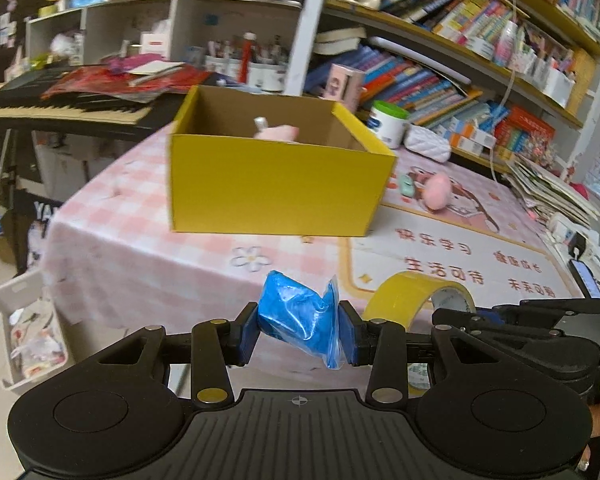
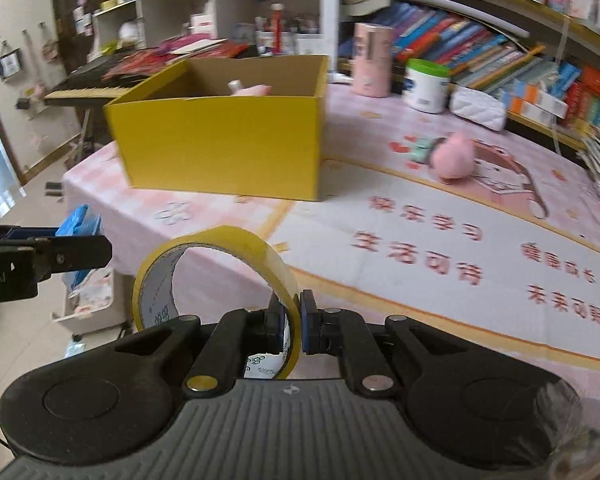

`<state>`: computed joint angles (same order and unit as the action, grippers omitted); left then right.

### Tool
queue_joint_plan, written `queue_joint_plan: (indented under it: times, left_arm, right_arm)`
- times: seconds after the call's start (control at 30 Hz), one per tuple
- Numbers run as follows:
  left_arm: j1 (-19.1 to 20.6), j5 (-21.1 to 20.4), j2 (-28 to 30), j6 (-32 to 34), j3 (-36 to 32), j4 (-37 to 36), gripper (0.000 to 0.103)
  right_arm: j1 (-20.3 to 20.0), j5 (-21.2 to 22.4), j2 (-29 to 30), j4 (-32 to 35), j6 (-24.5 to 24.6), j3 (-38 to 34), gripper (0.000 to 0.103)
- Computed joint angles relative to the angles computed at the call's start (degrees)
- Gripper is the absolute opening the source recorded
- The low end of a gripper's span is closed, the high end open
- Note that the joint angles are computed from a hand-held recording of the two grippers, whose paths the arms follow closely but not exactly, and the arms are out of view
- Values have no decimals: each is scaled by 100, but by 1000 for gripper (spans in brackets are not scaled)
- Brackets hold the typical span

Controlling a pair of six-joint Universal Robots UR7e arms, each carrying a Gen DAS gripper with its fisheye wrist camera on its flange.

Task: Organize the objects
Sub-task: 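Carry the blue bag in the left tool and tape roll in the right tool to the yellow box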

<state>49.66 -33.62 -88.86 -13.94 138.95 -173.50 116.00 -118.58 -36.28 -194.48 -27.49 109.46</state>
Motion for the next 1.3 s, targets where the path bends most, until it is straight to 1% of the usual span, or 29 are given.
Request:
queue_joint_plan:
  times: [0.2, 0.37, 0.53, 0.73, 0.9, 1.03, 1.2, 1.3]
  left_arm:
    - [-134, 325, -479, -170, 263, 109, 39]
    - [-203, 476, -691, -142, 360, 61, 39]
    - [-180, 507, -732, -77, 365, -43, 39]
    - [-71, 339, -587, 110, 273, -273, 39]
    - [25, 259, -343, 565, 109, -861, 39]
    - [142, 172, -103, 1094, -144, -1343, 39]
    - [345, 60, 292, 1895, -649, -1946, 39]
    - [499, -10, 594, 2331, -1016, -2292, 39]
  right_arm:
    - [227, 131, 120, 117, -90, -41, 8]
    - [364, 211, 186, 179, -189, -124, 8]
    - [432, 263, 206, 220, -256, -170, 8]
    - [443, 261, 214, 272, -343, -235, 8]
    - [419, 337, 222, 75, -518, -259, 8]
    - [406, 392, 287, -178, -687, -422, 8]
    - [354, 617, 450, -561, -788, -1029, 8]
    - [327, 715, 595, -555, -753, -1566, 8]
